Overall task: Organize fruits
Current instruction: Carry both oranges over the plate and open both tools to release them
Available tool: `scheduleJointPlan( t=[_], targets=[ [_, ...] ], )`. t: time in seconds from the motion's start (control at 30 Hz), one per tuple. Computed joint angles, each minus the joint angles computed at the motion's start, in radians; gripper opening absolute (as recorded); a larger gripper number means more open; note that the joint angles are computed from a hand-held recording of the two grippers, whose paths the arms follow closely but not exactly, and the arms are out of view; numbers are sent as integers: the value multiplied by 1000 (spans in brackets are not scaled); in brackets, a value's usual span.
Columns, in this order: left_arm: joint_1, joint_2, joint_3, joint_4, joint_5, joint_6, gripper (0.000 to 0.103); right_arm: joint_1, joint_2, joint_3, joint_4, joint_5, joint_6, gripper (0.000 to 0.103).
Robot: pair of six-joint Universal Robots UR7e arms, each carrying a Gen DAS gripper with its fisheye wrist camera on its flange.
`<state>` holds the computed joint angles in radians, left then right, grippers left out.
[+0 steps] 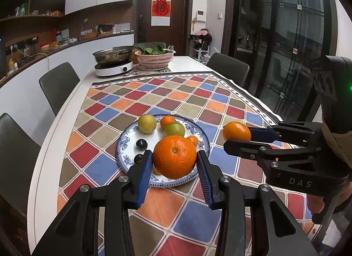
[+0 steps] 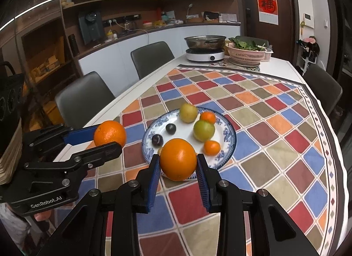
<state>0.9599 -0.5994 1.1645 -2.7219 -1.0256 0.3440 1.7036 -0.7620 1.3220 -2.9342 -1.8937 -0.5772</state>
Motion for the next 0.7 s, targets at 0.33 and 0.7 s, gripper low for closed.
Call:
scheduleJointPlan(
  t=[0.33, 0.7],
  targets=[
    [29, 82, -166, 82, -11, 16, 40, 2, 71, -129, 78, -5, -5, 33],
    [69, 191, -395, 266, -27, -5, 40, -10, 186, -339, 249, -25, 27, 33]
  ],
)
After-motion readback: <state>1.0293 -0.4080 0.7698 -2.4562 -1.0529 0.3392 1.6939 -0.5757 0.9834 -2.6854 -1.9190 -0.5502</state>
